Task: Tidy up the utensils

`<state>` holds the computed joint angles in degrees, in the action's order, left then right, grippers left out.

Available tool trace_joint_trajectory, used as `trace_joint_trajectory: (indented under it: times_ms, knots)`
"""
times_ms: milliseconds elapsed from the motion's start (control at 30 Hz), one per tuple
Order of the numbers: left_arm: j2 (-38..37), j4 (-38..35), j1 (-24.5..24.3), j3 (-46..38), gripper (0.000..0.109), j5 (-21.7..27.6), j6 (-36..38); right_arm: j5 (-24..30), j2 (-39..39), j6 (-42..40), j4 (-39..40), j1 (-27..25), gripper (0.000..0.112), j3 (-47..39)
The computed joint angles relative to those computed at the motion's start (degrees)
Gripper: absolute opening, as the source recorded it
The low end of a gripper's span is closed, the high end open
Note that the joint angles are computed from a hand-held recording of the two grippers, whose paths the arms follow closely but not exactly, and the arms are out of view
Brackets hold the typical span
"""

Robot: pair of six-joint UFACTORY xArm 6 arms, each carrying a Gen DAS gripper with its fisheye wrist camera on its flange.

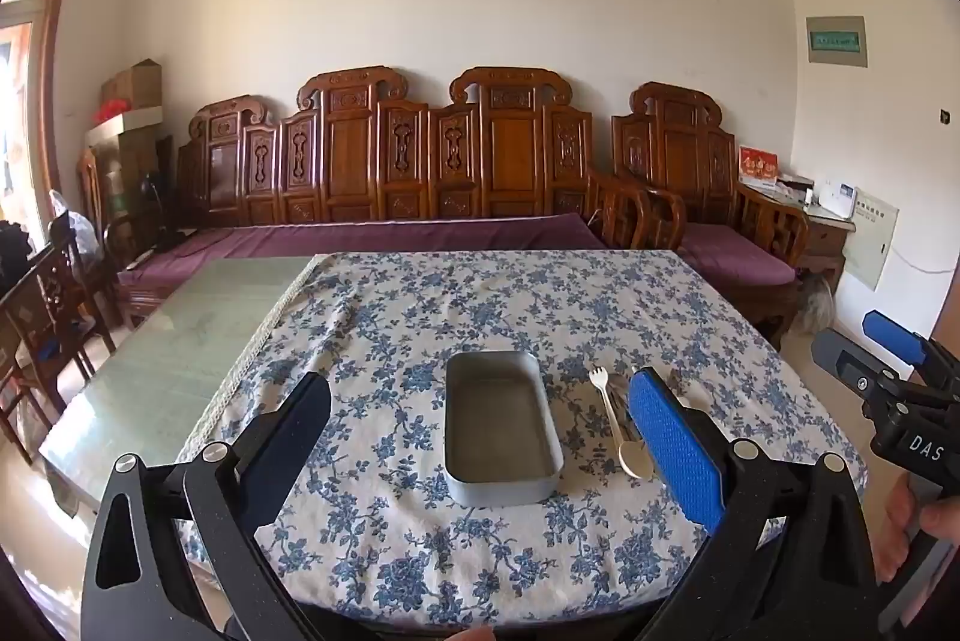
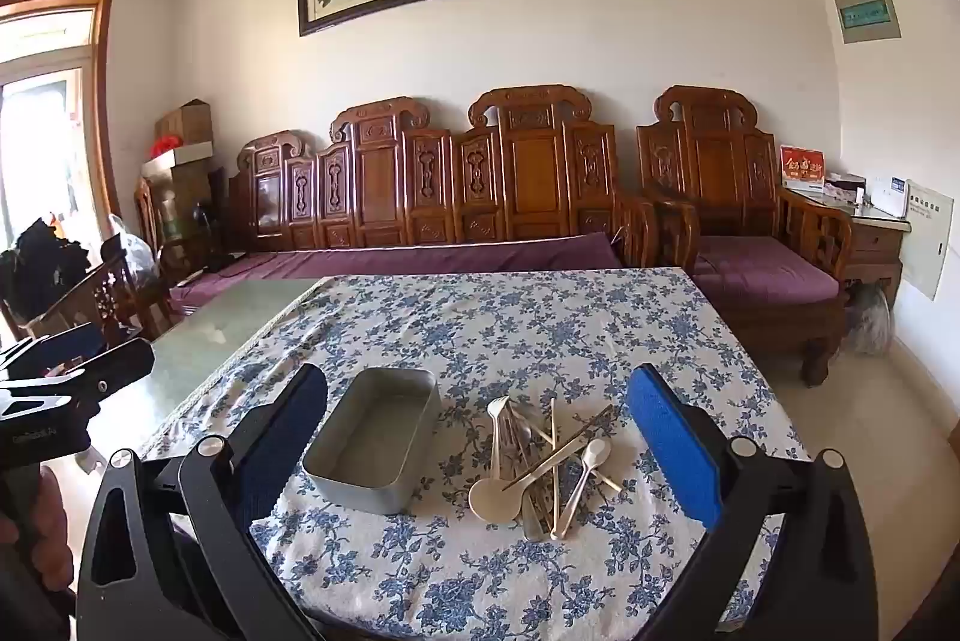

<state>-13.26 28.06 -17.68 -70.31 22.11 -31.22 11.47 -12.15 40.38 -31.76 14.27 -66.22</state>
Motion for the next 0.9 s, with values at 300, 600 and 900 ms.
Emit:
trace_joint_trajectory:
  times_ms: [300,600,900]
  knots:
    - [-0.09,-0.95,0.1,0.06,0.096,0.19,0.91,-0.17,-0.02,-0.17,0.26,-0.02,0.1,0.06]
    - [0.01,-0.26,-0.1,-0.47,0.096,0.61,0.44,-0.15,-0.09,-0.34,0.46,-0.02,0.1,0.0]
    - [0.12,-0.61,-0.12,-1.07,0.096,0.83,0.73,-0.2,-0.1,-0.07,0.16,-0.04,0.1,0.02]
